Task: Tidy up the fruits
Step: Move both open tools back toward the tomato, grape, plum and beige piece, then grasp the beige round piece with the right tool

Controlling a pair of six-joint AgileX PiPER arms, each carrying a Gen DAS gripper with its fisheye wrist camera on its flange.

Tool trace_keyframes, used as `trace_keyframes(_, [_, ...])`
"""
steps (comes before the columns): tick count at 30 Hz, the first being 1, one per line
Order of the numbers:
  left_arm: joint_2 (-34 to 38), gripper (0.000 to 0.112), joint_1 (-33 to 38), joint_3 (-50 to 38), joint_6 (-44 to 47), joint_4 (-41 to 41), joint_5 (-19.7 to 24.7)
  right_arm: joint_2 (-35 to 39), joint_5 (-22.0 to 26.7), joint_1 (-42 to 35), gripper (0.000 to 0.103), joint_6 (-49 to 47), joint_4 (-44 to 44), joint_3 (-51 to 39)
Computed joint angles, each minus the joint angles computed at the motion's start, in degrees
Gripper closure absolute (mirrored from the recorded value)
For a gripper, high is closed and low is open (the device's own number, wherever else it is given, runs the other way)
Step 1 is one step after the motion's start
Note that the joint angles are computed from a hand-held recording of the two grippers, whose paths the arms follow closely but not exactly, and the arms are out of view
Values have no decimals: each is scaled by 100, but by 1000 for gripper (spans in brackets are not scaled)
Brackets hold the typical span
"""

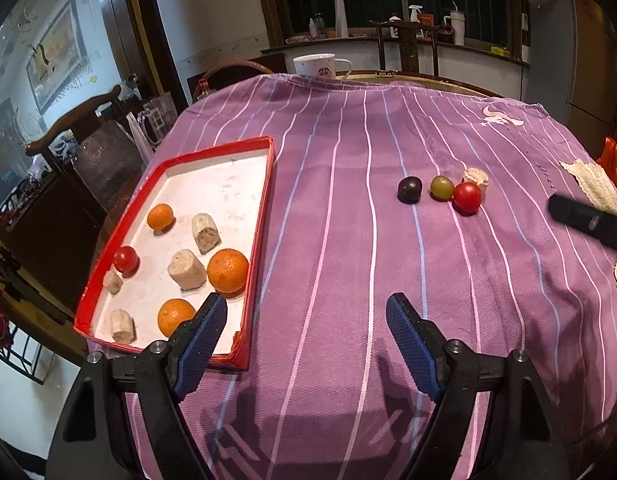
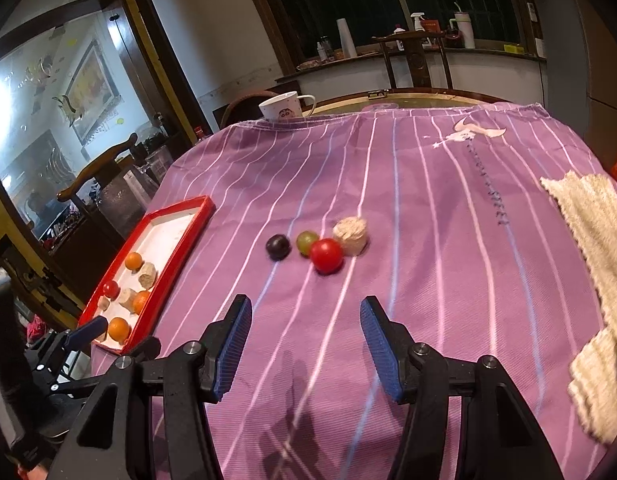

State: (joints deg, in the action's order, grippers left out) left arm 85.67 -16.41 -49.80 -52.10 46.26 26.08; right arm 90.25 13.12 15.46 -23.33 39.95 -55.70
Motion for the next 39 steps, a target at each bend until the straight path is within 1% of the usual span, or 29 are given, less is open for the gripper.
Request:
trace_keyframes(1, [31,31,46,-4,70,-82,-49,3,94,-99,41,146,-221,-78])
trace_keyframes(3, [108,31,156,-15,253,-300,-167,84,276,-302,41,715,-951,-333])
trace_keyframes(5, [185,31,255,-27,492,-601,-304,369,540,-504,41,1529,-1862,-815])
trace_keyframes(7, [229,31,328,-35,738,-867,-407,736,766,-615,41,1950,-2324,-1316])
trace_keyframes(9, [263,31,357,-28,851,-983,-468,1230,1035,-658,41,2147,-2577,-1952])
trace_keyframes(12, [281,31,386,-22,941,-1072,-501,1838,1296,-627,41,1760,-2241,-2717])
trace_keyframes(14, [297,31,425,-24,1129,-1259,-524,2331,1527,-482,41,1965,-2532,-3367])
trace_keyframes(17, [299,31,456,-29,1252,-1379,-547,3072,1885,-228,42,2651,-3340,-4325])
trace_keyframes(18, [305,31,475,-39,1322,-1443,-558,3240,1991,-173,42,2789,-3496,-4531])
trace_keyframes(20, [308,31,493,-42,1372,-1479,-578,3552,2304,-93,42,2757,-3566,-4954])
trace_keyframes(22, [314,31,524,-42,1431,-1533,-619,3571,2475,-53,42,2323,-3261,-4957])
trace_keyframes(24, [323,31,551,-54,1474,-1594,-646,3285,2372,-30,42,1676,-2732,-4520])
trace_keyframes(27, [317,31,546,-50,1471,-1603,-659,2882,2593,-140,42,177,-1476,-3972])
trace_keyframes(28, [314,31,550,-50,1507,-1638,-659,2776,2760,-215,42,-297,-1069,-3846])
trace_keyframes(30, [297,31,586,-40,1671,-1833,-700,2618,2910,-400,42,-922,-421,-3607])
trace_keyframes(31, [286,31,605,-35,1765,-1947,-717,2509,2798,-458,42,-935,-344,-3461])
trace_keyframes(32, [281,31,625,-38,1877,-2084,-731,2376,2456,-484,42,-743,-497,-3245])
trace_keyframes(33, [278,31,645,-37,2007,-2240,-759,2315,2206,-454,42,-392,-845,-3154])
trace_keyframes(34, [281,31,647,-42,2081,-2327,-771,2335,2129,-463,42,-227,-1002,-3182])
trace_keyframes(37, [345,31,641,-60,2304,-2565,-880,2442,2151,-521,42,-158,-938,-3255])
trace_keyframes(38, [390,31,648,-72,2471,-2736,-938,2460,2085,-476,42,-150,-975,-3237])
trace_keyframes(39, [450,31,674,-78,2813,-3076,-1031,2490,2023,-416,42,-93,-1091,-3254])
